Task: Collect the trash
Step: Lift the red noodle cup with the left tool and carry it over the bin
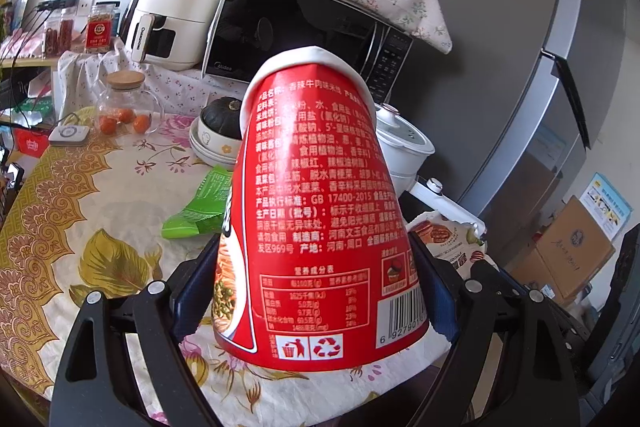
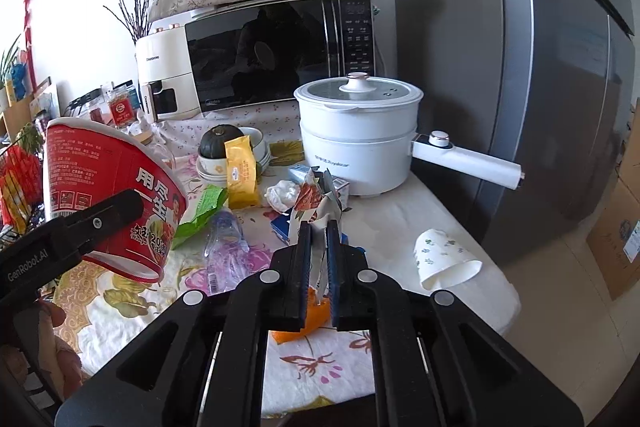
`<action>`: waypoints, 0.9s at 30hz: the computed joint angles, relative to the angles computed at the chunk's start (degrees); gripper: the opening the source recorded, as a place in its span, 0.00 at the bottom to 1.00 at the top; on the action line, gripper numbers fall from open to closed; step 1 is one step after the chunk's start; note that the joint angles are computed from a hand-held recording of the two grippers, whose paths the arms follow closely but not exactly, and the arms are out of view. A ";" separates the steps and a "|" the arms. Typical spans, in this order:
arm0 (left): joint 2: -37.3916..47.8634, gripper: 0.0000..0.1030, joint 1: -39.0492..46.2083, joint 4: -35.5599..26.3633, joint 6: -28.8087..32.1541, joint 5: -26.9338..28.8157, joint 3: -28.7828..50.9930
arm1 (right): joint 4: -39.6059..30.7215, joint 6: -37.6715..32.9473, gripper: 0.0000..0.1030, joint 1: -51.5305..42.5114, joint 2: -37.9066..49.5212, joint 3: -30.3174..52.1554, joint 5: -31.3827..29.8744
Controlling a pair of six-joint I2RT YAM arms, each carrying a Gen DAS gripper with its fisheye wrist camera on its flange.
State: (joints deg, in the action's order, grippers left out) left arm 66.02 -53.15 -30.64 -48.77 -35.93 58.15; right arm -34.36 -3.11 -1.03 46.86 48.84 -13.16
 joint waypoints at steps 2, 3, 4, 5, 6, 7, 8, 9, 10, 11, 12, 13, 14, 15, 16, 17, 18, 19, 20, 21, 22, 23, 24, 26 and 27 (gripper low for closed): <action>0.56 0.82 -1.47 -0.10 -0.22 -1.14 0.53 | -0.87 -0.61 0.06 -1.71 -0.83 0.17 -1.06; 0.94 0.82 -2.07 -0.17 -0.37 -1.58 0.87 | -1.31 -1.04 0.06 -2.86 -1.45 0.22 -1.71; 1.17 0.82 -2.53 -0.18 -0.39 -1.84 1.09 | -1.59 -1.34 0.06 -3.50 -2.08 0.13 -1.89; 1.36 0.82 -2.94 -0.22 -0.42 -2.07 1.27 | -1.83 -1.73 0.06 -4.19 -2.64 0.06 -2.10; 1.73 0.82 -3.58 -0.29 -0.49 -2.51 1.60 | -2.32 -2.34 0.06 -5.27 -3.16 0.14 -2.69; 1.95 0.82 -3.99 -0.33 -0.43 -2.78 1.80 | -2.69 -2.81 0.06 -6.21 -3.50 0.10 -3.37; 2.30 0.82 -4.53 -0.40 -0.46 -3.14 2.09 | -3.15 -3.31 0.06 -7.22 -3.89 0.17 -3.99; 2.63 0.82 -5.12 -0.45 -0.47 -3.53 2.37 | -3.45 -3.54 0.06 -7.82 -4.38 0.05 -4.24; 2.97 0.82 -5.74 -0.51 -0.53 -3.95 2.66 | -3.83 -3.90 0.06 -8.76 -4.75 0.07 -4.85; 3.25 0.82 -6.27 -0.59 -0.51 -4.32 2.95 | -4.21 -4.14 0.06 -9.35 -5.23 -0.05 -5.23; 3.60 0.82 -7.02 -0.74 -0.55 -4.86 3.33 | -4.68 -4.62 0.07 -10.53 -5.70 -0.04 -5.93; 3.95 0.82 -7.55 -0.81 -0.57 -5.26 3.67 | -4.96 -5.06 0.07 -11.59 -5.99 -0.10 -6.67; 4.26 0.82 -8.07 -0.81 -0.55 -5.62 3.96 | -5.41 -5.57 0.07 -12.84 -6.37 -0.11 -7.45; 4.46 0.82 -8.67 -0.93 -0.70 -5.99 4.16 | -5.85 -6.05 0.07 -13.83 -6.76 -0.24 -8.11; 4.77 0.82 -9.09 -0.97 -0.72 -6.14 4.42 | -6.28 -6.58 0.07 -15.02 -7.02 -0.30 -8.82; 5.03 0.82 -9.52 -1.04 -0.81 -6.31 4.59 | -6.62 -7.02 0.07 -15.95 -7.25 -0.42 -9.34; 5.42 0.82 -9.94 -1.09 -0.88 -6.41 4.85 | -7.12 -7.73 0.07 -17.26 -7.49 -0.52 -10.12; 5.81 0.82 -10.34 -1.15 -0.95 -6.51 5.08 | -7.61 -8.54 0.07 -18.85 -7.80 -0.66 -11.15; 6.19 0.82 -10.78 -1.19 -1.05 -6.66 5.25 | -8.16 -9.37 0.07 -20.42 -8.15 -0.74 -12.07; 6.61 0.82 -11.26 -1.23 -1.11 -6.80 5.42 | -8.71 -10.11 0.07 -21.71 -8.55 -0.86 -12.87; 7.08 0.82 -11.73 -1.23 -1.20 -6.91 5.58 | -9.17 -10.80 0.07 -22.93 -8.84 -0.97 -13.63; 7.43 0.83 -12.27 -1.25 -1.45 -7.07 5.61 | -9.89 -11.83 0.07 -24.64 -9.23 -1.06 -14.63; 7.94 0.82 -12.81 -1.26 -1.71 -7.10 5.72 | -10.33 -12.62 0.07 -25.92 -9.32 -1.09 -15.41; 8.79 0.83 -13.98 -1.27 -2.33 -7.29 5.76 | -11.58 -14.46 0.07 -28.96 -9.72 -1.25 -17.11; 9.27 0.83 -14.58 -1.27 -2.65 -7.37 5.79 | -12.59 -15.77 0.07 -31.25 -9.84 -1.36 -18.44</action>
